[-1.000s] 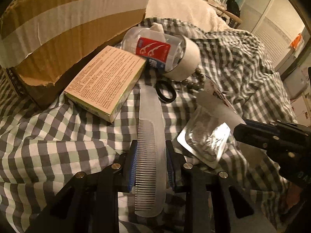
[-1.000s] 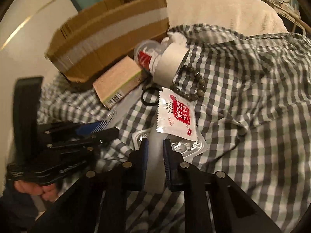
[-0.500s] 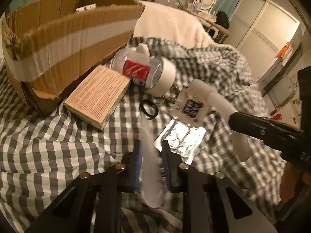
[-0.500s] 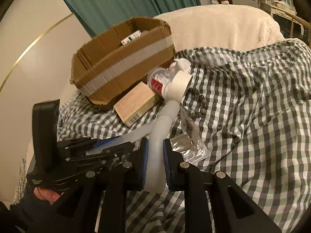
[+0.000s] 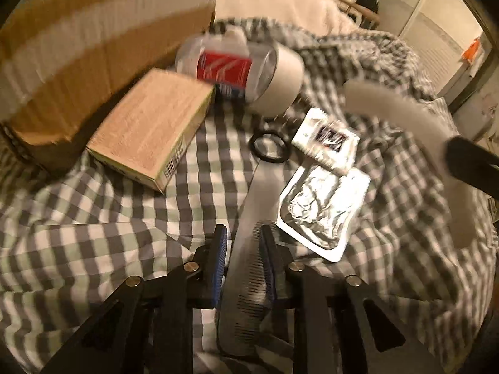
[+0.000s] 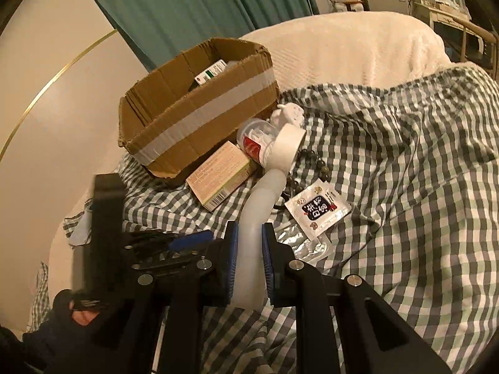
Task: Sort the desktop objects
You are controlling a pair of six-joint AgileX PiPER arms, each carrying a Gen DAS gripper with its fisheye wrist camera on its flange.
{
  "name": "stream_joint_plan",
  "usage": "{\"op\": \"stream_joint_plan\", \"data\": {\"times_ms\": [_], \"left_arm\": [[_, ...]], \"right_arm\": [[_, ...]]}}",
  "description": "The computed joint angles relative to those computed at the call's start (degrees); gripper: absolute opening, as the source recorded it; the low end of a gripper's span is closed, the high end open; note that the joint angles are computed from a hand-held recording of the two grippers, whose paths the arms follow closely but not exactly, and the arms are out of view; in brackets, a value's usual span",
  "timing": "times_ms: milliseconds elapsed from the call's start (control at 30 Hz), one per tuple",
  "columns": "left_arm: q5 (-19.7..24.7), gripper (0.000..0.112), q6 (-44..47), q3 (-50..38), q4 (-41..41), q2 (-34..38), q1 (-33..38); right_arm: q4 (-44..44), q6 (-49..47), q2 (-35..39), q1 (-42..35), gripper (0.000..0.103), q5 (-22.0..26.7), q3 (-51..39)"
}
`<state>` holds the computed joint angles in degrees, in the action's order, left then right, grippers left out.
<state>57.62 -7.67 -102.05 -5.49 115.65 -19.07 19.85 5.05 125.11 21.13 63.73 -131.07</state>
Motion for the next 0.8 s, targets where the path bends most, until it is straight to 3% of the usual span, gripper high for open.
{"op": "stream_joint_plan", "data": {"times_ms": [67,267,333,700,767,800], "left_arm": [[0.89,0.041,2.30,-1.05,-3.99,1.12,1.12],[0.75,0.042,2.31,-0.31,-2.29,0.48,-0.33],[0.49,0.030,2.18,0.09,-1.74,0.24,-0.61],[-3.34,0.026,4.41,5.21,-7.17,-5.13,2.20],[-4.60,0.024,4.26,6.23,-7.26,-7.06,2.45],[-4.96,0.018,3.95,5.83,-7.07,-7.56,2.47]], "right_arm": [[0.03,-0.03,0.22,-0.15,0.014,0.08,0.02],[-0.02,0.13,0.67,-0.51,0.014,0.22,0.37],[0.08,0.27,0.87,-0.51,0.014,0.29,0.35],[0.65,-0.15,-0.47,-0.55,0.015,-1.11,2.57],[0.89,-0.22,-0.71,-0.51,0.015,-1.16,2.44],[0.83,-0.18,-0.76,-0.41,0.015,-1.05,1.94]]}}
